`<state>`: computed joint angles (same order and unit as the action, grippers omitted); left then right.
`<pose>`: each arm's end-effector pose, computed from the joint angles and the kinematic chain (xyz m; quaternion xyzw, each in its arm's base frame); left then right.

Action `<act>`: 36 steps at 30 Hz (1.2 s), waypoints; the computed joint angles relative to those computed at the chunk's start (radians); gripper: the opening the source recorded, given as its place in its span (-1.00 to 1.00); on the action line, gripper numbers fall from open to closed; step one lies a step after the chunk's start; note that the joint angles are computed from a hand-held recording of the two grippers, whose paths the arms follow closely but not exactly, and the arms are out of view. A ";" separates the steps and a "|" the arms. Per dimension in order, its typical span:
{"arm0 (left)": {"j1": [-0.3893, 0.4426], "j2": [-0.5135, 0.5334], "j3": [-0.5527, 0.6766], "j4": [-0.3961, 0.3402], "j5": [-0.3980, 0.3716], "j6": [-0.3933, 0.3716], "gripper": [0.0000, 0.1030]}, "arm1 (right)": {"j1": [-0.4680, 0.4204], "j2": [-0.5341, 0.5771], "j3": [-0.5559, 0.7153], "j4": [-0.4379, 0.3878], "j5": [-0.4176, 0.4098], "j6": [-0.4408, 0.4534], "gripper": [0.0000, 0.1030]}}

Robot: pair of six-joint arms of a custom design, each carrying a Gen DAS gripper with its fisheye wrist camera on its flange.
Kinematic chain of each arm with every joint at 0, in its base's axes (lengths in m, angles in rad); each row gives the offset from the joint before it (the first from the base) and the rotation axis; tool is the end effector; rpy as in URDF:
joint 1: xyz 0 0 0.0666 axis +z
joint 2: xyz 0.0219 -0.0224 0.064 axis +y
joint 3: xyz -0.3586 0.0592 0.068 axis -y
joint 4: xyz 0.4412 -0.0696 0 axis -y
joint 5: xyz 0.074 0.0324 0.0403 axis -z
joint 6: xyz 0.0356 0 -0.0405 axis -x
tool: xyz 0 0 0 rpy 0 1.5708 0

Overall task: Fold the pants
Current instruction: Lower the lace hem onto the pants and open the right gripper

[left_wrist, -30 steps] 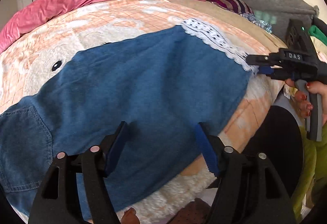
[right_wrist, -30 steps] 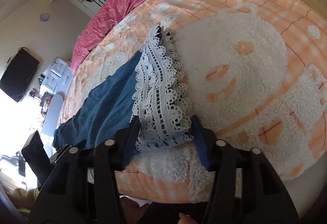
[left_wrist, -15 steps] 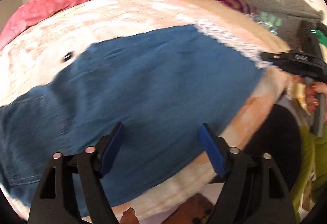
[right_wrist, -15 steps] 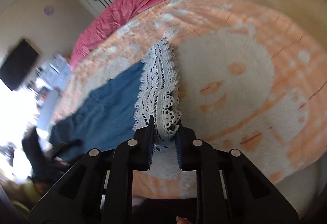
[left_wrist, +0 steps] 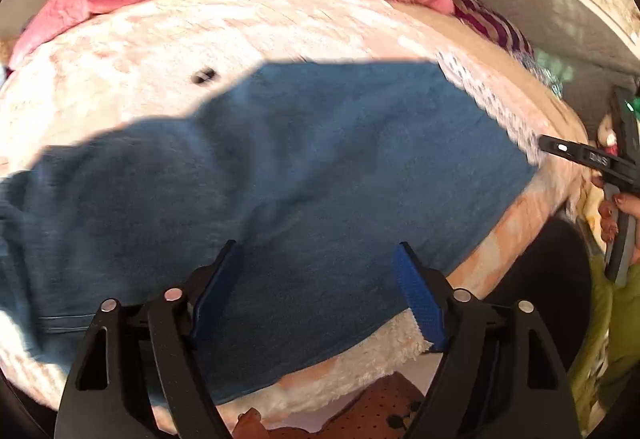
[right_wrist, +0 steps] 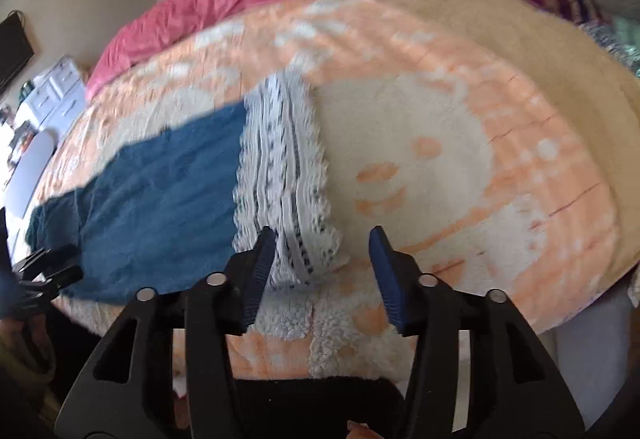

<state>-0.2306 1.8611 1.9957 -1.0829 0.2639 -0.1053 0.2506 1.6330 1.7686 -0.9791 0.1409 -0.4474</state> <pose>0.6695 -0.1671 0.4258 0.1975 0.9237 -0.1440 0.2951 0.6036 0.1489 0.4622 0.1165 0.9253 0.0595 0.3559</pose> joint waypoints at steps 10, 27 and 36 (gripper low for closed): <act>0.080 0.151 0.248 -0.096 -0.070 0.096 0.71 | 0.087 0.233 0.312 -0.064 -0.071 0.168 0.17; 0.089 0.041 0.051 -0.039 -0.101 -0.018 0.83 | 0.070 0.237 0.265 -0.094 -0.057 0.019 0.53; 0.055 -0.034 0.026 -0.002 -0.037 -0.038 0.89 | 0.055 -0.022 -0.046 0.113 0.039 -0.157 0.72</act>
